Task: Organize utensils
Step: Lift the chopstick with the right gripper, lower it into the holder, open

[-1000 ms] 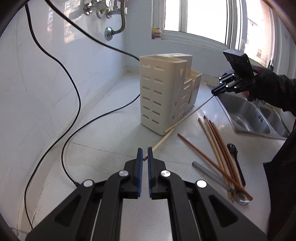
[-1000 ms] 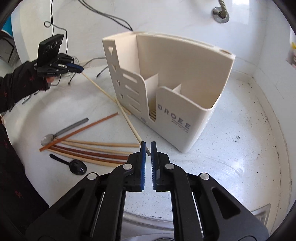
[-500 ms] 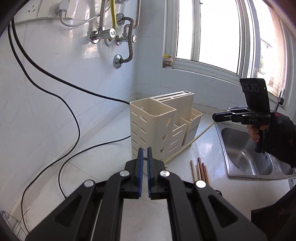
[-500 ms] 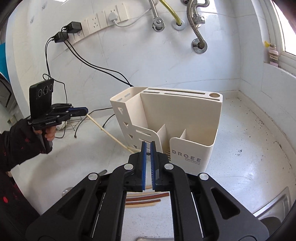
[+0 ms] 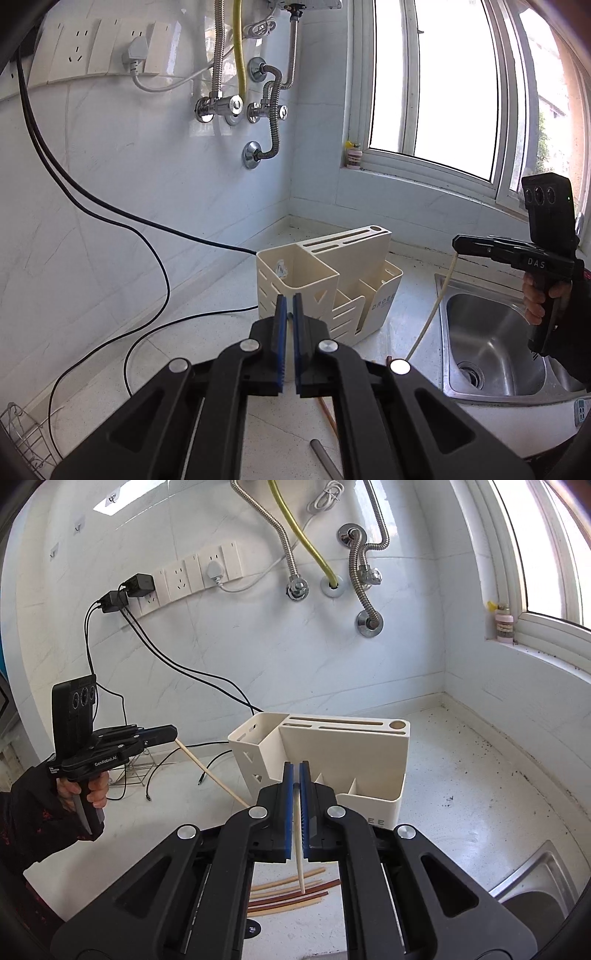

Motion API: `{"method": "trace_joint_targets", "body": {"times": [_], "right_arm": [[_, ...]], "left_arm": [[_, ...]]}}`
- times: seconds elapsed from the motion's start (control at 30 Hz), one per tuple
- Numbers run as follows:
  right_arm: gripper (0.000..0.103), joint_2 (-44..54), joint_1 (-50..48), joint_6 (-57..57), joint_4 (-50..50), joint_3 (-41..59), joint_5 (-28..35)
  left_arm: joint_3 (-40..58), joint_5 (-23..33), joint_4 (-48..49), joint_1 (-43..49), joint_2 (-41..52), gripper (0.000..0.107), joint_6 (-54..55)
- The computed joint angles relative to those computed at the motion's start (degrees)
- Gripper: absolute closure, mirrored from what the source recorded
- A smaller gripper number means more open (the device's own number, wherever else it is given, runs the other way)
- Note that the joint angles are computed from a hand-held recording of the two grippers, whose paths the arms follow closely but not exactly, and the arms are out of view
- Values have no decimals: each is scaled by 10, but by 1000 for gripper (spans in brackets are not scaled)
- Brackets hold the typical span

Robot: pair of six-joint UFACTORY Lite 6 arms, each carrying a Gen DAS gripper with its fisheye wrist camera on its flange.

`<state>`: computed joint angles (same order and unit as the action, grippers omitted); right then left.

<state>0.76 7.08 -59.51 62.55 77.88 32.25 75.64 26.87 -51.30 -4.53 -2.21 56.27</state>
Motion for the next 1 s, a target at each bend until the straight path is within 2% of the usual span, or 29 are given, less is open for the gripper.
{"method": "trace_joint_targets", "body": {"times": [0.2,0.47,0.63,0.87,1.0], "right_arm": [[100,-30,-9,57,-61,28,-8],[100,18,-35,131,-135,184,21],[100,106,-42,184,-171,339,46],[100,276,-27,317,-297,596,87],[100,331,-13,335,-333,651,97]], "left_arm": [[41,8,57,-22,-22,104,-80],[157,11,137,-56,-5,104,-192],[274,20,183,-61,51,104,-255],[380,29,231,-49,116,104,-317],[411,19,311,-60,153,104,-376]]}}
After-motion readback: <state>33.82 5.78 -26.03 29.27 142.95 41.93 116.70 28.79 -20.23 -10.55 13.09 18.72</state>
